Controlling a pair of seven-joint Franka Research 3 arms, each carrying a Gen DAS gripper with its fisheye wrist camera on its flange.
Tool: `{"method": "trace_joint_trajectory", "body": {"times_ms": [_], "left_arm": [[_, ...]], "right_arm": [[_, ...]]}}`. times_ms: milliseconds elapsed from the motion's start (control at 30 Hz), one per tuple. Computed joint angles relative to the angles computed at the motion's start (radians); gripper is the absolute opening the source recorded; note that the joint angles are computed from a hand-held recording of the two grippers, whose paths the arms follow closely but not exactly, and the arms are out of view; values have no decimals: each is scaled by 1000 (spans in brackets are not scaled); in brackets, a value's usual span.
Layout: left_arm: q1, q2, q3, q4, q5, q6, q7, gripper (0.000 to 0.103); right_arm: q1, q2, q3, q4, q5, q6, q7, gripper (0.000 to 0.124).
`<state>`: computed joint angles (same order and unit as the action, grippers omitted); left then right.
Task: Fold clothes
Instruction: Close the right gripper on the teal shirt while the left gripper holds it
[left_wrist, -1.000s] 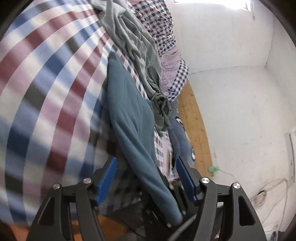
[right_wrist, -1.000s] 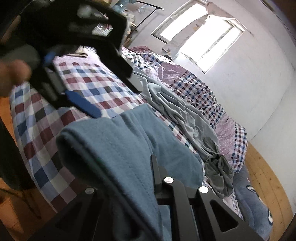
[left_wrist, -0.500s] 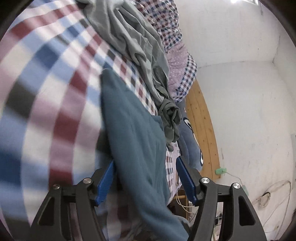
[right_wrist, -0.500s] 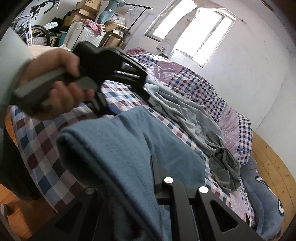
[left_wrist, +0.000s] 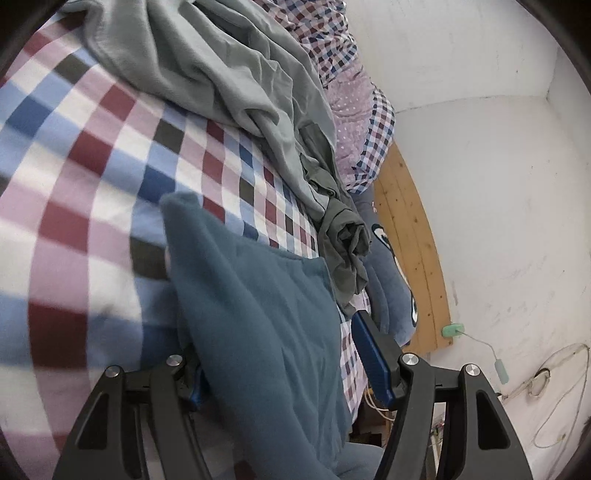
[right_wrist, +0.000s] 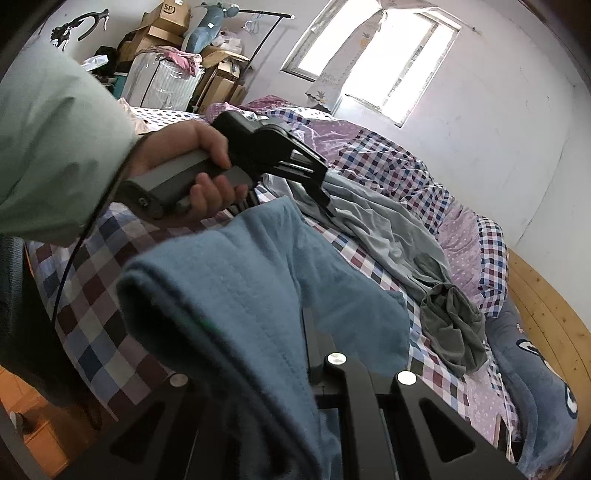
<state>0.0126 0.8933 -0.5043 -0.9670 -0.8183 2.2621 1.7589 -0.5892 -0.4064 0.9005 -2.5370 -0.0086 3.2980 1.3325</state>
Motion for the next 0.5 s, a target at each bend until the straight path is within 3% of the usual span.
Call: {"method": "trace_joint_trajectory", "body": {"times_ms": [67,133,200,367,500], "left_arm": [[-5,25,3,45,15,-36,-5,67],[-11,45,8,78,26,-59,-23,57],[-12,53,13,89,32,-67,-45,23],[5,-3,0,-7,4,15,-19,18],[39,-86,-31,-119,-63,102,47,15]], "right_arm": [[7,1,-6,-2,2,-1,0,6],[10,-1,-6,-4,3,-3,2,6],[9,-6,-3,-7,1,-6,4,6],[18,-13,-9,-12,-11,-11,10,6],[75,-20,-67,-13,0,-7,15,6]]}}
